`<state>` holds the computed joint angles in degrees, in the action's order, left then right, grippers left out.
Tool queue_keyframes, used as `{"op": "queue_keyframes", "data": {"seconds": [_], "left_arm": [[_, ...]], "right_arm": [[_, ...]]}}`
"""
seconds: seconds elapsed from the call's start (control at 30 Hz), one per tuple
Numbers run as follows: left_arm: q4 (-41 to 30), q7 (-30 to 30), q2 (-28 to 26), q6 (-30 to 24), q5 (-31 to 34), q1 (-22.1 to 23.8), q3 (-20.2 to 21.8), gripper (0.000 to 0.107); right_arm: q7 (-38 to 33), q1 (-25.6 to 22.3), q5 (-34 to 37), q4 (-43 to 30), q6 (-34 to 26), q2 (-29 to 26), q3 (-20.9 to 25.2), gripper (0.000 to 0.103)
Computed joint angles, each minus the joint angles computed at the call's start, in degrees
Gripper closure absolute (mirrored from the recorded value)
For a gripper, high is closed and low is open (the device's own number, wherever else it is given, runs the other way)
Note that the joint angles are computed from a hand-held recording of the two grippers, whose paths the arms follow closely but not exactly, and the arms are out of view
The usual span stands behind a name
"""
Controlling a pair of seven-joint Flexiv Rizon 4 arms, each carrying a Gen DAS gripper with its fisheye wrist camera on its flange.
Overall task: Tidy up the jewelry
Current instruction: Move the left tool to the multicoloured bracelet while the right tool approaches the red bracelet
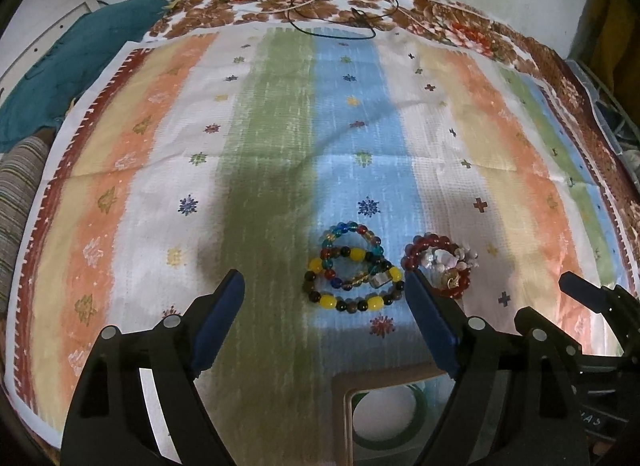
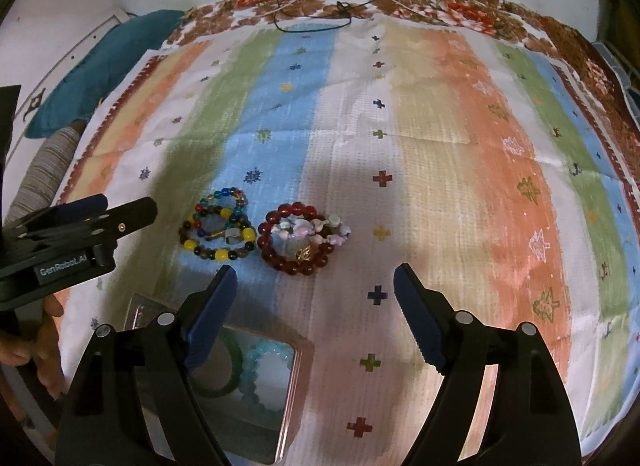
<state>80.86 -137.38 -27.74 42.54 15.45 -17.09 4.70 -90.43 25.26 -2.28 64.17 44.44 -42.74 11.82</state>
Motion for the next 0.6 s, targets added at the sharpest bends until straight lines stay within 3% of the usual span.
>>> {"op": "queue_keyframes", "data": {"seconds": [0.6], "left_arm": [[-1.8, 2.4, -3.6, -0.2, -2.7, 1.5, 0.1, 0.025]], "right_arm": [[1.9, 1.4, -1.2, -6.3, -3.9, -4.6, -1.4, 0.022]]}}
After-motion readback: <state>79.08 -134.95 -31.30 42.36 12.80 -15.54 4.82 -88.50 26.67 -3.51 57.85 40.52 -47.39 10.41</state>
